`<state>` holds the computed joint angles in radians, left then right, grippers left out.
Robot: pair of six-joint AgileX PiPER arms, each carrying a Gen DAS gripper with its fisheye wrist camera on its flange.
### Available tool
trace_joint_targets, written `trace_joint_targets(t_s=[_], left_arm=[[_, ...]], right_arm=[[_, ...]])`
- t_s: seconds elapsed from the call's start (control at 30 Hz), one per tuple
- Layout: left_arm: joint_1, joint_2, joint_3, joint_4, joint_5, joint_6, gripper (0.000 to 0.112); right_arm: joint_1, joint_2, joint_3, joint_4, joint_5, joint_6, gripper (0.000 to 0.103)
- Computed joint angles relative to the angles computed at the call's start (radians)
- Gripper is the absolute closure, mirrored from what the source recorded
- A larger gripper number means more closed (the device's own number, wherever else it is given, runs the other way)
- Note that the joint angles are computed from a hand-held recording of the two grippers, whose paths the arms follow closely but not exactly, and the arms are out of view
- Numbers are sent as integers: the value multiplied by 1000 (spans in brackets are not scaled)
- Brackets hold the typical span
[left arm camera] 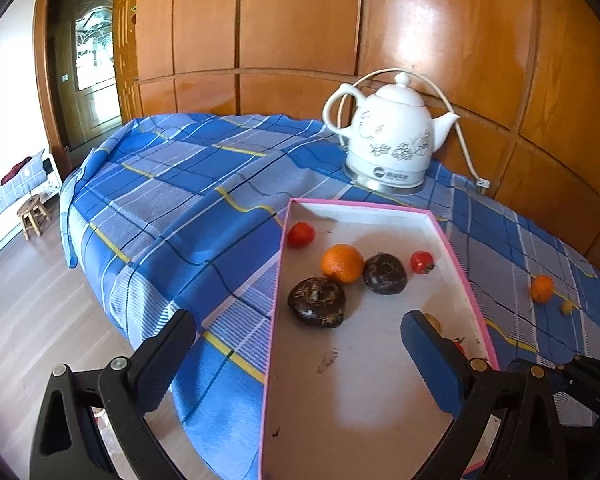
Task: Organize fruits
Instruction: 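Carry the mandarin with the right tool into the tray and release, then move both tools back toward the remaining mandarin and yellow fruit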
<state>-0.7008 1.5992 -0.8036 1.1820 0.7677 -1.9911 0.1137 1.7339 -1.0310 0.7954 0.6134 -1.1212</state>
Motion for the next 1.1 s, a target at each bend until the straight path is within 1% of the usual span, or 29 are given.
trace_joint_targets(t_s=[0.2,0.5,0.7,0.8,1.1], left_arm=[[-42,16,-33,-10,10,32,9],[-101,45,-80,-15,30,77,9],[-126,61,-109,-29,36,108,9],[-135,72,-124,-36,36,124,9],[-155,99,-165,-47,35,165,9]], right_arm=[[-24,-47,43,42,-55,-26,64],[-104,-70,44,93,-29,-48,64],[-136,-81,46,85,-52,-34,64],[-160,-82,41,98,-39,-45,64],[-204,-83,31,93,-48,-55,64]])
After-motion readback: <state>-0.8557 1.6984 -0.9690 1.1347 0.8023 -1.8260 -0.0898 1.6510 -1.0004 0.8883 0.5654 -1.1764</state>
